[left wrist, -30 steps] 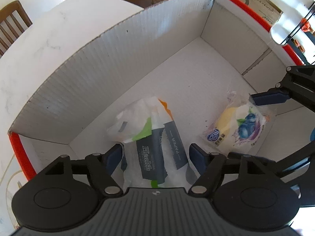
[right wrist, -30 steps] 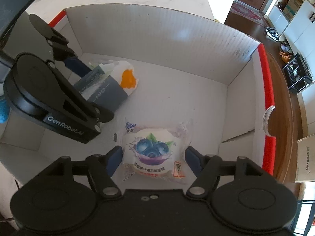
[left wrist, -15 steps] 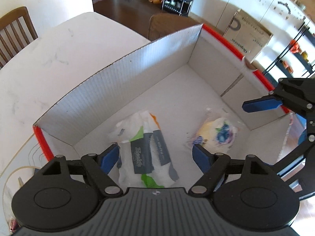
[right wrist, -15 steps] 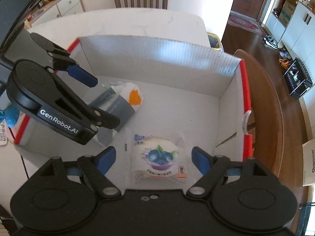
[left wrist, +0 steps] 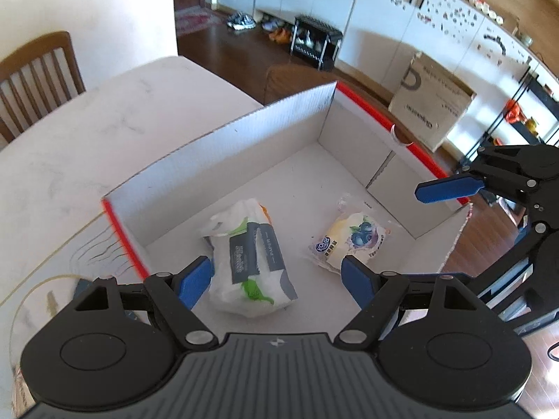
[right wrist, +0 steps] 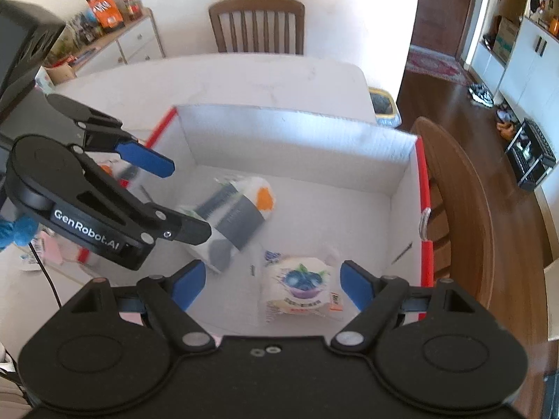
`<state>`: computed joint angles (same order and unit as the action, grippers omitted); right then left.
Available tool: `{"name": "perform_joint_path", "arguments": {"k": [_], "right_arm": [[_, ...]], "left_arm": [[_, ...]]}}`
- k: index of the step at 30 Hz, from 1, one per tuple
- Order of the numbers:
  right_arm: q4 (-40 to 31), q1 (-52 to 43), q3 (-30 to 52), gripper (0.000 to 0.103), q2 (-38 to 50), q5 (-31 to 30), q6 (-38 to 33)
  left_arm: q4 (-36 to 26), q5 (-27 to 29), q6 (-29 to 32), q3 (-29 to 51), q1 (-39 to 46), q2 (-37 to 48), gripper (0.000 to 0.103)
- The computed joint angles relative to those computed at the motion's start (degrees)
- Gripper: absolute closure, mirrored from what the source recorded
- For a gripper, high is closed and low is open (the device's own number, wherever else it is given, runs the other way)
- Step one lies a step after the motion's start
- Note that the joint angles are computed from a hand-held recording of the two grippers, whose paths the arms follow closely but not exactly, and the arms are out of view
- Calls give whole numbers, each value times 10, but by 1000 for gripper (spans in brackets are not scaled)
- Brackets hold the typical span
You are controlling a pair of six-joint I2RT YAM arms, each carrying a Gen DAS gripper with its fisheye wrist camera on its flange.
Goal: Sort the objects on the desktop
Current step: 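Open both grippers to drop the wipes and bread bag into the box, then move both tools back over the placemat items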
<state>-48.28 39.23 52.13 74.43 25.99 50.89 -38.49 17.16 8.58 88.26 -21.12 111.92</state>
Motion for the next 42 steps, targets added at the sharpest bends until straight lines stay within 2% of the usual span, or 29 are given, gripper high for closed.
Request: {"name": "perform_joint_path", "arguments": {"k": [14,19,23,31,33,34,42], "right_arm": [[-40,138,93,13,66,93,129],[-60,172,138,12,115,117,175],[-59,193,168,11,159,125,211],[-61,215,242,11,248,140,264],[-63,218,262,11,270,141,272],[-66,219,274,11,282,142,277],[-75,221,369,10,378,146,289]], "left_arm": [[62,46,-10,-205,69,-211,22],[76,57,22,-268,104,-277,22],[81,72,57,-313,147,-320,18],[52,154,141,-360,257,-341,12],[54,167,167,-379,284,-350,6],[54,172,183,-389,299,-355,0],[10,223,346,-413,444,-327,0]]}}
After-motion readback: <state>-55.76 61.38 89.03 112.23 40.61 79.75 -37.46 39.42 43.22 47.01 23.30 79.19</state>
